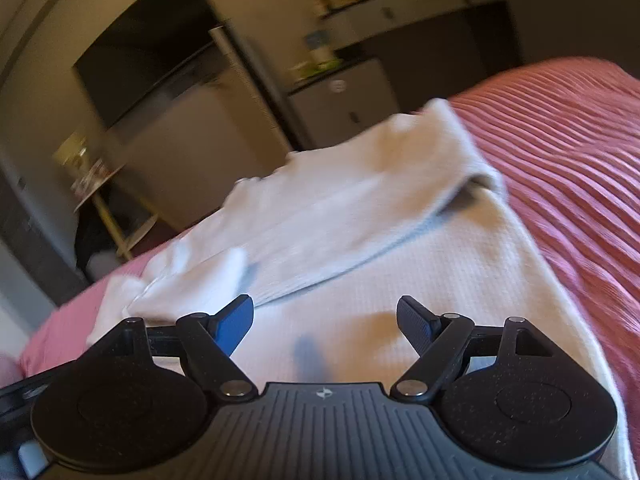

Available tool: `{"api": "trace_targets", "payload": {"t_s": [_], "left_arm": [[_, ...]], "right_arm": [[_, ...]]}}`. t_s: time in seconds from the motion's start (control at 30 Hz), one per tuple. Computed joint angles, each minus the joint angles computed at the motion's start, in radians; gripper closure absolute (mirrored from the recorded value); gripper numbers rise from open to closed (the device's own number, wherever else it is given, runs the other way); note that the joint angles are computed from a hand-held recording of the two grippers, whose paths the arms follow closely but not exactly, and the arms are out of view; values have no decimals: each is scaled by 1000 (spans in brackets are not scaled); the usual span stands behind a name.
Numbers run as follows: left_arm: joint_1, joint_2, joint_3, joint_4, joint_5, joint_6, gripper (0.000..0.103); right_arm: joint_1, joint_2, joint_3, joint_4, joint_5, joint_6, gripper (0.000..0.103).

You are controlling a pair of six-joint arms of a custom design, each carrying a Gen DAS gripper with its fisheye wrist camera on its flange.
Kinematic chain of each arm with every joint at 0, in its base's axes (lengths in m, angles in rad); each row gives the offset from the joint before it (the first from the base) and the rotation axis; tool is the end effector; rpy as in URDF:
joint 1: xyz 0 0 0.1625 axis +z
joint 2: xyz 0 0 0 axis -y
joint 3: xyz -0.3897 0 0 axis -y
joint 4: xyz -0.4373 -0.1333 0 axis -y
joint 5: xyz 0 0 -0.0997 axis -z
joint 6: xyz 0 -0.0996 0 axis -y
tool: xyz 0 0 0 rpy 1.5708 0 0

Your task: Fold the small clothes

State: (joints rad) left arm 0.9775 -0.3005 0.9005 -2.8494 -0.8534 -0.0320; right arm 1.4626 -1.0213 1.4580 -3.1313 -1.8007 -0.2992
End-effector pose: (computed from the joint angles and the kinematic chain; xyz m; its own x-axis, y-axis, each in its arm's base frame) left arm -0.3148 -0.8224 0.0351 -0.8690 0.0585 -0.4914 0.4076 0.6476 -0.6438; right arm 0.0311 -0.7380 0.3579 -0.9175 0.1690 0.3599 -0.2342 0.5018 -0.8327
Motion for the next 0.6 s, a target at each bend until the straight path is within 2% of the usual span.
{"api": "trace_targets", "payload": {"t_s": [0.13,0.23,0.3,0.37,0.43,0.47,0.53,0.6], "left_arm": [[37,1,-46,35,-28,-88,42],[50,1,-55,66,-34,-82,41],[52,-30,-12,49,-52,-78,38],[56,-38,-5,51,-74,-89,36],[57,-49,11,45,-89,-104,35],[58,-58,24,40,-95,-109,35],[61,-63,30,33,-108,-124,35],[64,-66,35,25,-120,-139,35]], "right_arm": [[56,68,-59,0,-37,-202,24],[103,148,-129,-15,-114,-395,24],[126,207,-192,-6,-165,-481,25],[141,264,-262,29,-212,-557,36],[154,317,-328,51,-265,-607,58],[157,334,-350,55,-277,-617,62],[160,353,-382,48,-282,-612,90],[155,347,-398,10,-253,-558,95]]}}
